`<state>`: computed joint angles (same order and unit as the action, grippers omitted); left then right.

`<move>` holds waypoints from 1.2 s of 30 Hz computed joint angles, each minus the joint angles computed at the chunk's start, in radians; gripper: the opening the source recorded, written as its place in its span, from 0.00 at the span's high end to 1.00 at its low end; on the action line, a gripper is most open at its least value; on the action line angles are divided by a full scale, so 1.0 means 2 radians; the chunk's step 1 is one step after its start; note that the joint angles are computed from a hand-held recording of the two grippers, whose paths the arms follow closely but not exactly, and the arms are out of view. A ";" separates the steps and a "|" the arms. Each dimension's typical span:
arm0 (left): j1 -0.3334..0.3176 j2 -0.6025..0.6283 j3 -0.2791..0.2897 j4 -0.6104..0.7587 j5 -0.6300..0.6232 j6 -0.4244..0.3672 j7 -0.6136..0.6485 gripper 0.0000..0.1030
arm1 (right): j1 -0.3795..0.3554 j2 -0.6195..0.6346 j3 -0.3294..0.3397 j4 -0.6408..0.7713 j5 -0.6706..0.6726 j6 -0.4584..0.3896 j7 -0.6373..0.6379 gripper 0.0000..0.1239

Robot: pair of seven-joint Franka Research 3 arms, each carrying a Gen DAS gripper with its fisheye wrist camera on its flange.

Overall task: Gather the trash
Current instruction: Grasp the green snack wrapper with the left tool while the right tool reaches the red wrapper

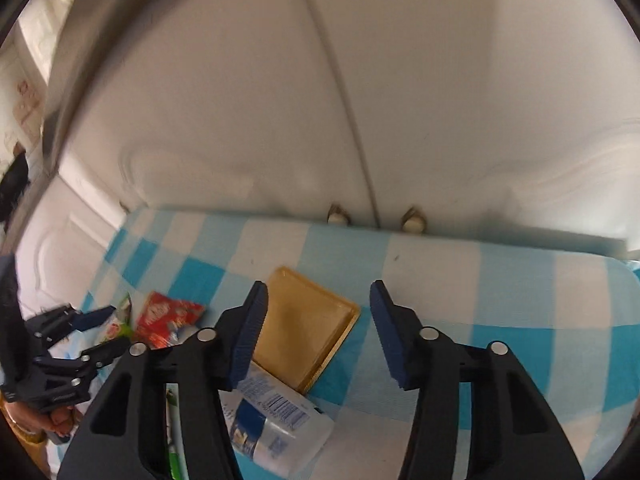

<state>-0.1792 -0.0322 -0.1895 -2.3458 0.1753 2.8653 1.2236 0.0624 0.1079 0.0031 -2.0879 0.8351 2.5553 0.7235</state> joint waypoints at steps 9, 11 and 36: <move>-0.034 -0.002 -0.014 -0.010 -0.131 0.019 0.132 0.53 | 0.009 -0.055 -0.001 -0.062 0.033 -0.038 -0.114 0.64; -0.046 -0.007 -0.016 -0.016 -0.159 0.021 0.153 0.53 | 0.013 -0.073 -0.007 -0.082 0.046 -0.054 -0.128 0.67; -0.183 -0.111 0.105 -0.139 -0.297 0.112 0.165 0.64 | 0.073 -0.071 0.013 -0.077 -0.060 0.034 -0.081 0.26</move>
<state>-0.5458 -0.2533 0.0214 -2.6240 -0.4196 3.0902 1.5536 0.2076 -0.0335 0.0300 -2.2421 0.7141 2.6229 0.5607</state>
